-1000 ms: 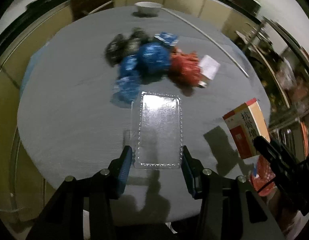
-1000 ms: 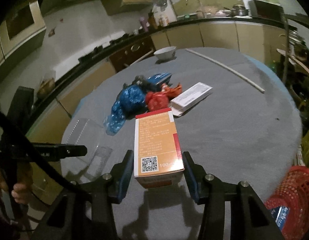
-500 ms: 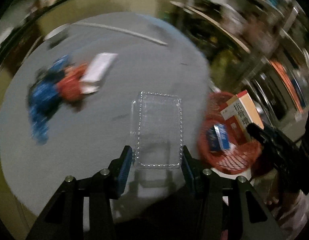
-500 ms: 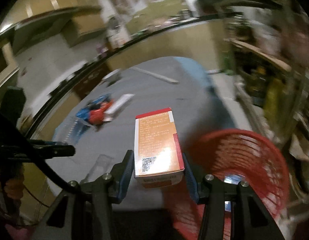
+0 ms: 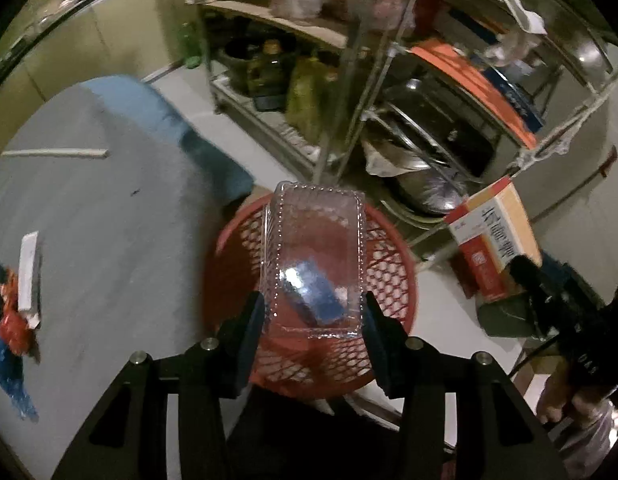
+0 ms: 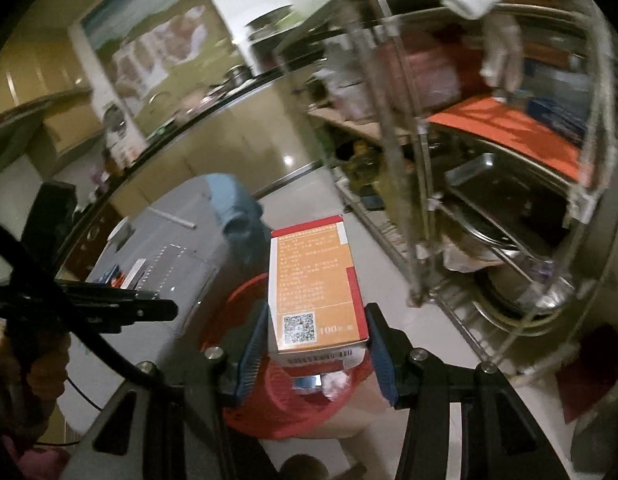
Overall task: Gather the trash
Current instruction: 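Carry the container and orange box over the red basket and lower them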
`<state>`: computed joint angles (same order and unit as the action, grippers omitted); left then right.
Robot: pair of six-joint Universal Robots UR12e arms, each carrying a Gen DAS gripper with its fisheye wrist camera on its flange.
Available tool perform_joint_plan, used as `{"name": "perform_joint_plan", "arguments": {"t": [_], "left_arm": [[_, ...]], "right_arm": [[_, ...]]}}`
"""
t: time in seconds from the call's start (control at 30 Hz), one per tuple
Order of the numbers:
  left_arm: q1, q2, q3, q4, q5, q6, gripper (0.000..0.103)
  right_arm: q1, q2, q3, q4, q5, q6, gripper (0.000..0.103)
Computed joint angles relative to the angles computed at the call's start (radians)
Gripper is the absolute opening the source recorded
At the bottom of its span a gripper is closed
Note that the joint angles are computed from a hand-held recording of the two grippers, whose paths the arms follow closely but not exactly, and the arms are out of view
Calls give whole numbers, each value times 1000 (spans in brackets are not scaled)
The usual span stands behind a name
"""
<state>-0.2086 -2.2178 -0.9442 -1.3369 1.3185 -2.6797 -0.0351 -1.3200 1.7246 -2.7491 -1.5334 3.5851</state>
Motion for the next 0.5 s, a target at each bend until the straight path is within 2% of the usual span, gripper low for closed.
{"name": "perform_joint_plan", "arguments": {"t": [0.13, 0.3, 0.37, 0.5], "left_arm": [[-6, 7, -12, -3, -6, 26, 50], [-1, 13, -22, -23, 4, 15, 50], [-1, 15, -27, -16, 13, 12, 50], [6, 33, -55, 14, -13, 15, 50]], "right_arm": [[-4, -6, 17, 5, 10, 35, 51], [-2, 6, 18, 15, 45, 43, 51], [3, 8, 17, 4, 47, 33, 51], [1, 7, 22, -3, 43, 30, 51]]}}
